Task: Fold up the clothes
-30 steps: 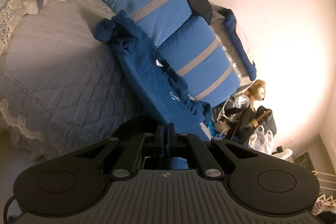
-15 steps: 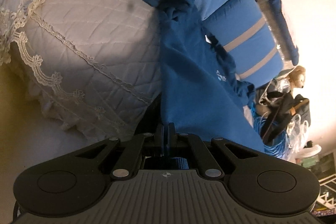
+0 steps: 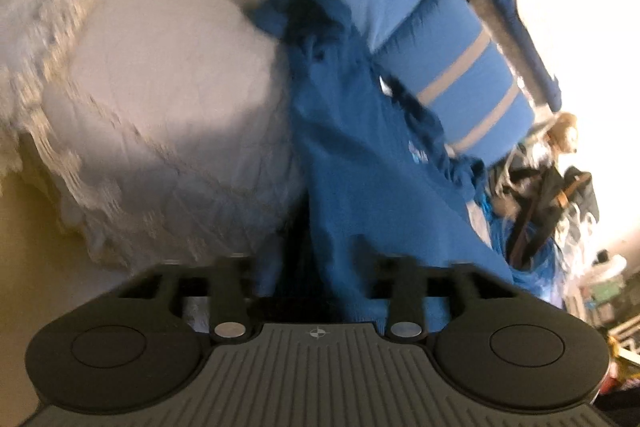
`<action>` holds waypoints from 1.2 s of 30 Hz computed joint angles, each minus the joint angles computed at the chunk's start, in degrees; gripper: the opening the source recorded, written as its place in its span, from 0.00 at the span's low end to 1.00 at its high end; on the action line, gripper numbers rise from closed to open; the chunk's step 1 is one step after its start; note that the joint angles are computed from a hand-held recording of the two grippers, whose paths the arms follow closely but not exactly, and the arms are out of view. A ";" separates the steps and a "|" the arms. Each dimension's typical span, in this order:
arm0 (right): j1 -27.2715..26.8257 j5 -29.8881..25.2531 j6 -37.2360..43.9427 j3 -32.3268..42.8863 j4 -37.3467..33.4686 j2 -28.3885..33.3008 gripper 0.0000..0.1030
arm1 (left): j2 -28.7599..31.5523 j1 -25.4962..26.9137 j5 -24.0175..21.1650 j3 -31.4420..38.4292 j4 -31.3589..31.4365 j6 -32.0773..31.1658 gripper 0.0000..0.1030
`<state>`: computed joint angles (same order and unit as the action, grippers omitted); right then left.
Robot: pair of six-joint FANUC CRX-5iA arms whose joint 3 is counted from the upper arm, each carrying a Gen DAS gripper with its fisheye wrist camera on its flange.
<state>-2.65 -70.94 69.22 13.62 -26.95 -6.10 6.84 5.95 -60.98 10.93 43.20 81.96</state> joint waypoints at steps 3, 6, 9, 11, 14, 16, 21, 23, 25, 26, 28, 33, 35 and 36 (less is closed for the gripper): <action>-0.02 3.09 0.78 0.31 1.56 -0.52 0.99 | -0.75 0.07 2.68 1.63 -3.17 1.37 0.74; 1.94 4.42 -0.06 1.76 7.14 0.29 0.99 | 0.07 -0.13 2.29 5.99 -8.25 3.97 0.74; 4.10 6.83 -0.08 2.22 12.57 0.67 0.99 | 0.71 -0.58 2.33 9.49 -12.30 5.59 0.74; 4.89 8.40 -0.16 2.90 14.97 1.23 0.99 | 0.83 -0.98 2.89 11.12 -14.25 6.04 0.74; 5.10 9.96 0.06 4.59 16.47 2.17 0.99 | 0.40 -1.62 5.19 12.35 -16.24 6.32 0.77; 5.18 11.16 0.47 5.74 17.33 2.69 0.99 | 0.13 -1.69 6.52 13.24 -16.88 6.39 0.83; 5.66 14.33 0.15 9.02 22.39 4.00 0.99 | 1.47 -1.77 5.60 20.07 -20.38 6.74 0.84; 5.57 15.30 -0.38 10.44 24.62 4.53 1.00 | 2.10 -1.75 4.99 22.93 -21.62 6.73 0.84; 5.40 16.27 -0.85 11.61 26.68 4.94 0.99 | 3.17 -1.78 3.40 26.67 -23.15 6.70 0.84; 5.19 16.91 -0.81 12.07 27.51 5.06 0.99 | 4.11 -1.88 1.53 29.60 -24.59 6.97 0.84; 5.03 18.52 -1.11 12.35 29.75 5.05 0.99 | 5.54 -2.07 -1.24 34.36 -26.96 7.57 0.84; 4.28 22.24 -2.32 12.59 35.19 5.14 0.99 | 7.84 -1.58 -4.88 41.62 -27.68 7.92 0.84; 3.97 23.32 -3.12 12.77 37.22 5.42 0.99 | 9.67 -1.54 -7.31 45.84 -27.81 7.74 0.84; 3.86 23.72 -3.77 12.92 38.45 5.64 0.99 | 10.76 -1.59 -8.62 48.32 -27.97 7.58 0.84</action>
<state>1.22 -47.22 65.45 26.54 11.51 -0.46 17.60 4.36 -69.60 59.25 15.22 89.54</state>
